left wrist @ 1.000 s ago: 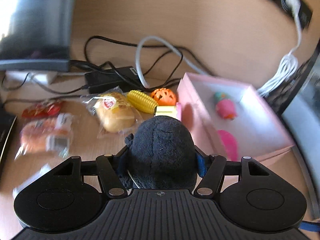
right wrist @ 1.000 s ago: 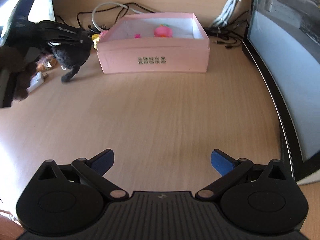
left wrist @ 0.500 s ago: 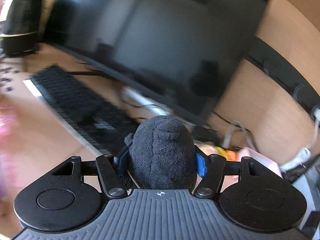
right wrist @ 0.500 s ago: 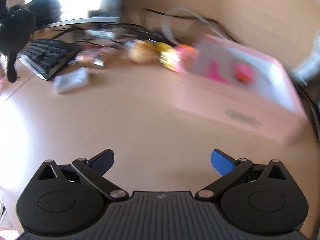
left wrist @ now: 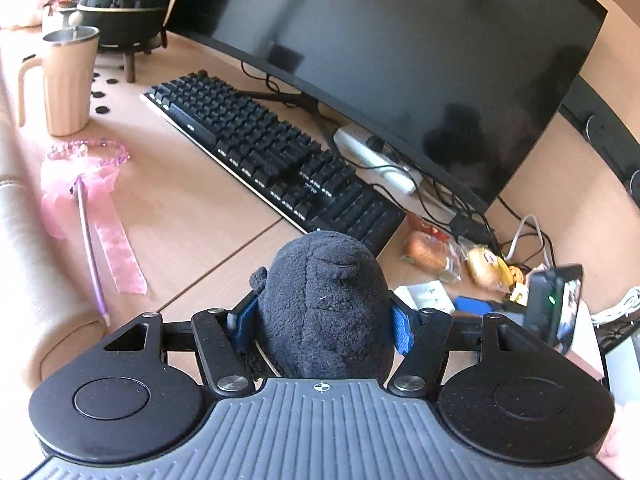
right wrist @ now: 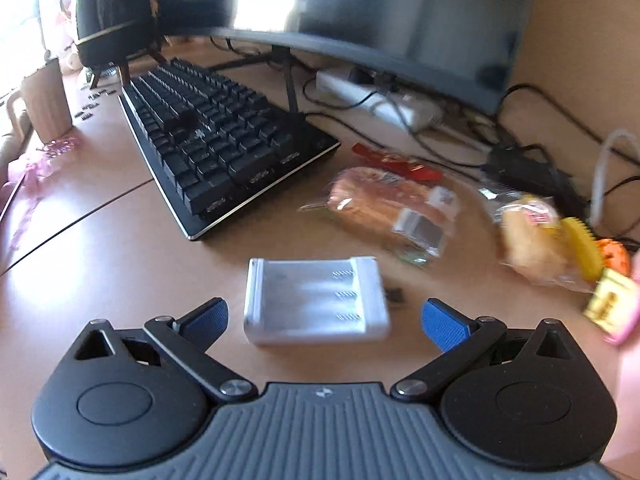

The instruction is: Organize objects

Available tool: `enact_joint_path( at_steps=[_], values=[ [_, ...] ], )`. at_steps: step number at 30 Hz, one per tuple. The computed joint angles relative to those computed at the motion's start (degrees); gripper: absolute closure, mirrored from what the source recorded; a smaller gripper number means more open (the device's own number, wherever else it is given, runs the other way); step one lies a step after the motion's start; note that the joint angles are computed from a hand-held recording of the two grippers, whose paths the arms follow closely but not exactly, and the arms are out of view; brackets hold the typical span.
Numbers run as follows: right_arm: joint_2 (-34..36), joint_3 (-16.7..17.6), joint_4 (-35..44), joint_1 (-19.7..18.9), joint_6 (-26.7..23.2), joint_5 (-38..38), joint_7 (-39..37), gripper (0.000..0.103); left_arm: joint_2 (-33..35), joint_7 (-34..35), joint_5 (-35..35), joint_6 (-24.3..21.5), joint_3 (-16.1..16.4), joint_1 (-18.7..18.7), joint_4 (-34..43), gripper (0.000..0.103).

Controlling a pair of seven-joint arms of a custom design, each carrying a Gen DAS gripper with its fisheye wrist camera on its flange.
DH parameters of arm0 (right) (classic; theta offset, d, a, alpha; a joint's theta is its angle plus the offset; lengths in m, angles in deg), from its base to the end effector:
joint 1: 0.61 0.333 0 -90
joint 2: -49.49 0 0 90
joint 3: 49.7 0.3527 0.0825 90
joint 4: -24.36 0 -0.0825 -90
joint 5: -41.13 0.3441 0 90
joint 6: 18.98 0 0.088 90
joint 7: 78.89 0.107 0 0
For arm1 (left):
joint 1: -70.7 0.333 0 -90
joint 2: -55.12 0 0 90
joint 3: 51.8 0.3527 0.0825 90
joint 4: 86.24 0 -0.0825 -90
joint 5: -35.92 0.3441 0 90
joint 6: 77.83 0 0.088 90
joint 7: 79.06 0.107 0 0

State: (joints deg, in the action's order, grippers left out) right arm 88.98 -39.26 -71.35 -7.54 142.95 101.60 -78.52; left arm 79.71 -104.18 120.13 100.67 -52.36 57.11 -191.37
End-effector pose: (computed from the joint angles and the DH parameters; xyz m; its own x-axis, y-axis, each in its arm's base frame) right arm 0.6985 -0.0255 0.2936 0.5630 -0.8263 0.0142 -0.6074 -0.4254 -0.6709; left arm 0.5892 -0.2351 0.4001 0.1275 -0.9147 0.3834 -0.6492 -0.3692 -0.6650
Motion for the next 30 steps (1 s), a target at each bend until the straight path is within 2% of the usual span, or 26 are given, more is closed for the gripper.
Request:
enact_joint_path(
  at_steps=[2, 3, 6, 8, 11, 13, 15, 16, 18, 19, 20, 21, 22, 24, 25, 26, 27, 29, 30],
  values=[
    [0.81, -1.38, 1.08, 1.32, -0.79, -2.15, 2.94, 0.017, 0.92, 0.73, -0.16, 1.44, -0.07, 0.47, 0.69, 0.035],
    [0.57, -1.27, 0.84, 1.14, -1.16, -2.43, 3.32, 0.022, 1.50, 0.89, -0.02, 2.25, 0.10, 0.49, 1.29, 0.035],
    [-1.72, -0.39, -2.06, -0.49, -1.89, -1.84, 1.44, 0.023, 3.62, 5.27, -2.83, 4.83, -0.52, 1.01, 3.07, 0.035],
    [-4.21, 0.14, -5.58, -1.98, -2.15, -0.32, -2.63, 0.024, 5.53, 12.28, -8.07, 6.21, -3.15, 2.65, 4.05, 0.035],
    [-9.40, -0.67, -12.77, -4.84, -3.62, 2.85, -10.95, 0.024, 9.42, 25.26, -16.19, 6.39, -11.98, 7.88, 6.14, 0.035],
    [-12.97, -2.26, -17.43, -6.84, -4.91, 4.67, -17.45, 0.024, 13.02, 33.86, -20.45, 5.33, -19.50, 11.82, 8.41, 0.035],
    [-16.49, -3.19, -22.01, -10.12, -4.92, 9.37, -29.67, 0.024, 16.86, 41.31, -24.18, 3.07, -26.10, 14.37, 11.25, 0.035],
    [-17.71, -3.21, -23.60, -11.91, -4.15, 13.79, -38.33, 0.024, 19.03, 44.90, -26.12, 1.54, -29.29, 15.16, 13.09, 0.035],
    [-18.69, -3.23, -24.80, -13.77, -0.76, 26.29, -56.89, 0.022, 22.46, 50.11, -29.27, -0.44, -33.44, 15.32, 16.41, 0.035],
    [-18.95, -3.79, -24.77, -14.04, 0.98, 31.26, -63.40, 0.019, 24.31, 53.10, -30.61, -1.23, -35.62, 15.34, 18.30, 0.035],
    [-19.15, -4.98, -24.61, -13.88, 1.83, 33.94, -65.90, 0.019, 25.82, 55.79, -31.49, -1.72, -37.04, 14.99, 20.06, 0.035],
    [-19.44, -6.09, -24.54, -13.78, 2.03, 34.32, -64.38, 0.019, 26.99, 58.03, -32.26, -2.33, -37.89, 14.36, 21.71, 0.035],
    [-19.91, -7.19, -24.63, -13.80, 1.65, 32.54, -58.84, 0.017, 28.09, 60.35, -33.40, -4.13, -38.93, 13.63, 23.56, 0.035],
    [-20.77, -9.72, -25.01, -13.40, 0.23, 24.87, -39.24, 0.009, 29.49, 64.34, -35.90, -6.87, -41.10, 13.06, 25.46, 0.035],
    [-20.65, -12.96, -24.84, -11.45, -1.27, 23.06, -29.20, 0.002, 30.13, 66.37, -36.67, -7.16, -41.94, 12.89, 25.98, 0.035],
    [-20.45, -14.87, -24.67, -10.80, -3.33, 18.68, -19.15, 0.000, 30.35, 67.72, -37.19, -7.38, -41.97, 12.35, 26.42, 0.035],
    [-20.11, -14.80, -24.20, -11.68, -4.78, 14.48, -9.34, 0.000, 30.44, 68.53, -37.91, -8.09, -41.62, 11.57, 27.08, 0.035],
    [-18.68, -15.81, -23.11, -10.60, -3.57, 13.38, 1.18, 0.000, 30.39, 69.46, -39.98, -10.01, -41.17, 10.31, 27.91, 0.035],
    [-18.06, -15.52, -22.87, -10.39, -1.27, 14.86, 2.30, 0.000, 30.34, 70.30, -40.84, -10.52, -41.20, 10.01, 27.95, 0.035]
  ],
)
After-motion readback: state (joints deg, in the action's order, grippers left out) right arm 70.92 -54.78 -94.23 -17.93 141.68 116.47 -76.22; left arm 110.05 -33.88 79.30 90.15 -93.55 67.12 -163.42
